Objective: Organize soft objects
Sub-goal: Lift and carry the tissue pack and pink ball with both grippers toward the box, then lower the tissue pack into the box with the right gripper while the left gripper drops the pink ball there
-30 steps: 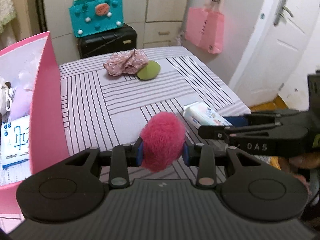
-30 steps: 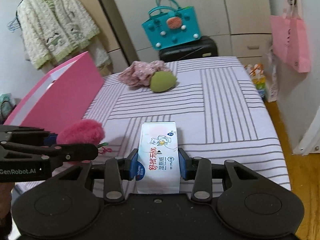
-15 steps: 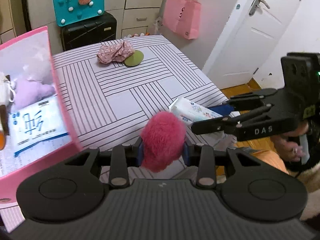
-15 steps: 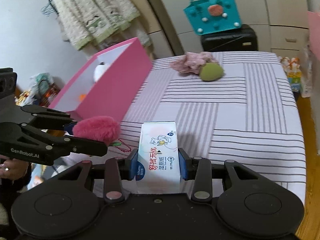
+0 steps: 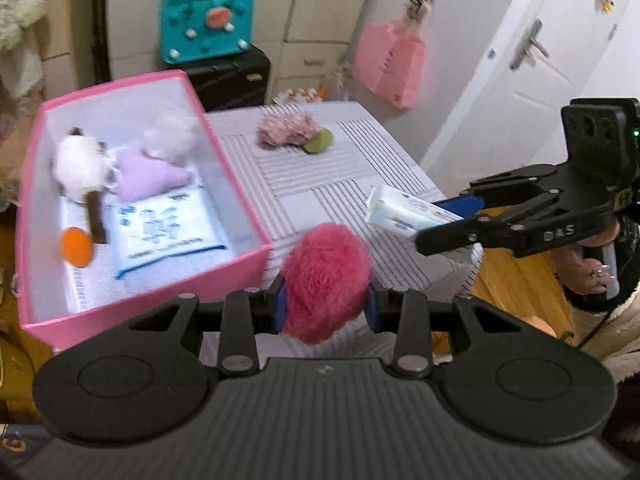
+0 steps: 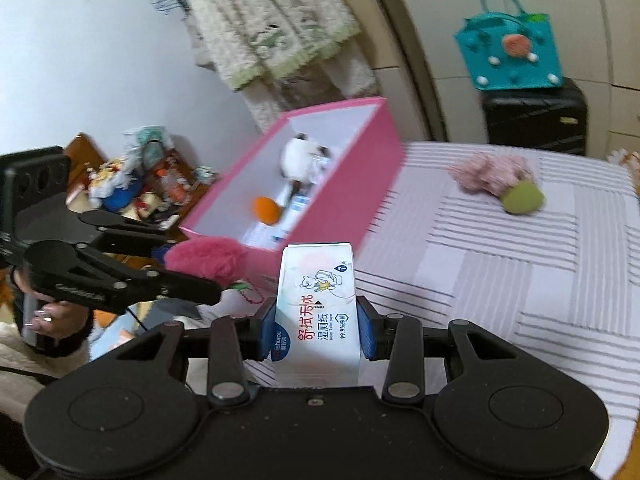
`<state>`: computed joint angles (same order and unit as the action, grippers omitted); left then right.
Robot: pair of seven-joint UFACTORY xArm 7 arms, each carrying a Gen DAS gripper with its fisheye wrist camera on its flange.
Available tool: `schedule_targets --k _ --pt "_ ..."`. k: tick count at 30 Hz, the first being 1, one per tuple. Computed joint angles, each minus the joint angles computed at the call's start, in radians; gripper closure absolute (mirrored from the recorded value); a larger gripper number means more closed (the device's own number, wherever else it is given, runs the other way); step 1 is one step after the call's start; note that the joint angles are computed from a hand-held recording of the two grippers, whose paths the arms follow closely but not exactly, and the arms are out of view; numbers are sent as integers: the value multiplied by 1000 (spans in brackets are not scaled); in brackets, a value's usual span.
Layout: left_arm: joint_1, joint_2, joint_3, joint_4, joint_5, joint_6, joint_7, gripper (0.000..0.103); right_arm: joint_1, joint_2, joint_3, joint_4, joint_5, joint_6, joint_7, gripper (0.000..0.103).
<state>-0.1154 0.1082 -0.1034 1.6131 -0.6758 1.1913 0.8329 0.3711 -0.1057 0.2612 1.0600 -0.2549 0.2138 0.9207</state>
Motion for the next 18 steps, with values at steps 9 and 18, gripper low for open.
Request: schedule_targets --k 9,18 --pt "19 12 14 8 13 -129 8 68 46 118 -26 191 -7 55 -141 58" --pt "30 186 -4 238 156 -145 -96 67 120 281 -116 433 -202 132 -150 58"
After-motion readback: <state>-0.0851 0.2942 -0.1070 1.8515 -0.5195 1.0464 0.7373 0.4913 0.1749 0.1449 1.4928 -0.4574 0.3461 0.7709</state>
